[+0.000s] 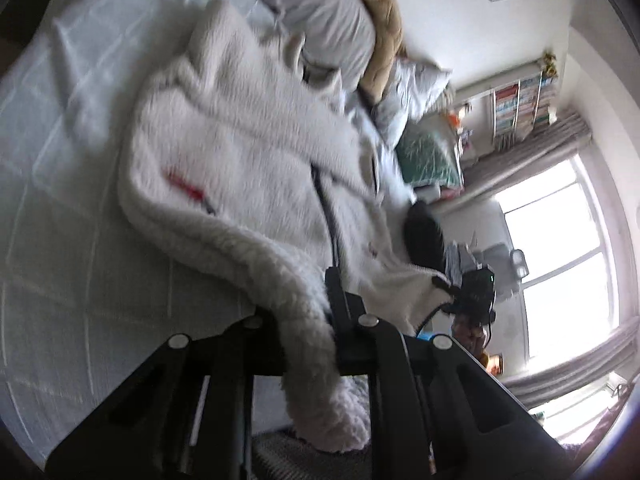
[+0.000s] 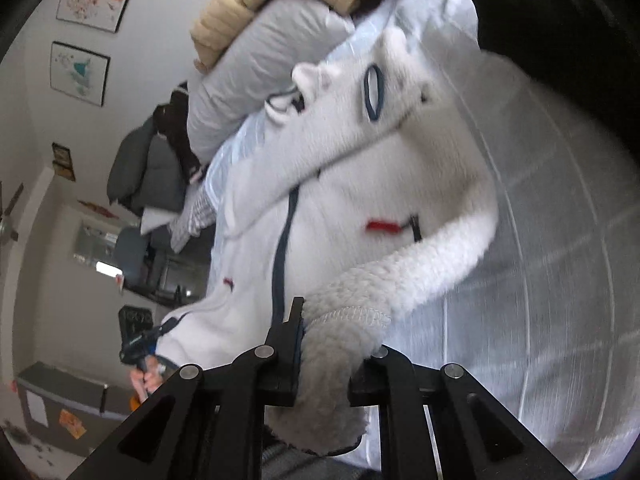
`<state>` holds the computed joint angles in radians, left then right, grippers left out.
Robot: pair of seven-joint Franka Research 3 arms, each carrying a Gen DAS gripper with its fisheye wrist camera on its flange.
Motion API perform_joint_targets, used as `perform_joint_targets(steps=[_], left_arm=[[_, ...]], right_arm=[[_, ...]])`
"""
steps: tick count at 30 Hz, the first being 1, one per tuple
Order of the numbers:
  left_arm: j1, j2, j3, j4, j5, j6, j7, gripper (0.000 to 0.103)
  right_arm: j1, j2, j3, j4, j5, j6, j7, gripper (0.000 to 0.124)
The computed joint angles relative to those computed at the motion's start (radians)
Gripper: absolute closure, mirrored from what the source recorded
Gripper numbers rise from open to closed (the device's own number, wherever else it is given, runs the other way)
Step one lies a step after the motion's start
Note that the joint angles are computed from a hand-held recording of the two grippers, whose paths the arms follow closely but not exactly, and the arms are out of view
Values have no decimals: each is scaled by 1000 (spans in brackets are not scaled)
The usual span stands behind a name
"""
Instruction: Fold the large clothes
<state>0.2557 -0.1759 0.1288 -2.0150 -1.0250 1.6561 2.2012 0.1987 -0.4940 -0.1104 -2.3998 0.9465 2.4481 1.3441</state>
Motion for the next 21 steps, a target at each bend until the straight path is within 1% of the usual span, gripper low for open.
perform_joint_targets(steps=[2,4,5,6,8,9,10,11,12,13,14,16,18,20,21], left_arm=[[-2,2,-4,7,-34,47,-11,87],[-7,3,-8,1,-74,96,-21,87],[-10,2,-12,1,-91,126,-27,87],[-15,-4,-19,-6,-109,171,-31,87],[-25,-5,-23,-5,-147,237,-37,87],[-32,-7,-29,-7,-160,272,-41,87],[-40,-8,-36,-5,-167,313,-44,87],[-48,-5,-40,-1,-175,343,-48,87],[-56,-2,-48,2,-185,391,-57,87],[-65,-1,-55,7,-191,436,-70,87],[-76,10,-68,18,-199,500,-92,87],[-96,39,-87,48,-192,597,-134,87],[-117,89,-112,100,-156,688,-185,87],[-130,148,-132,165,-118,740,-218,87],[-133,179,-142,201,-99,753,-230,87]], right_arm=[[1,13,14,19,12,58,1,110],[-7,-5,12,3,8,105,-1,110],[-5,8,19,13,11,146,2,110],[-2,18,26,22,16,194,5,110],[8,28,25,37,20,256,5,110],[25,41,25,50,45,309,-6,110],[32,41,21,52,47,333,-10,110],[34,54,33,64,37,374,-1,110],[22,79,64,83,0,434,34,110],[18,94,80,94,-34,472,60,110],[25,114,86,109,-53,512,74,110],[31,167,101,151,-91,599,124,110],[14,227,114,202,-141,642,214,110],[23,298,86,277,-149,632,270,110],[10,333,86,311,-177,621,305,110]])
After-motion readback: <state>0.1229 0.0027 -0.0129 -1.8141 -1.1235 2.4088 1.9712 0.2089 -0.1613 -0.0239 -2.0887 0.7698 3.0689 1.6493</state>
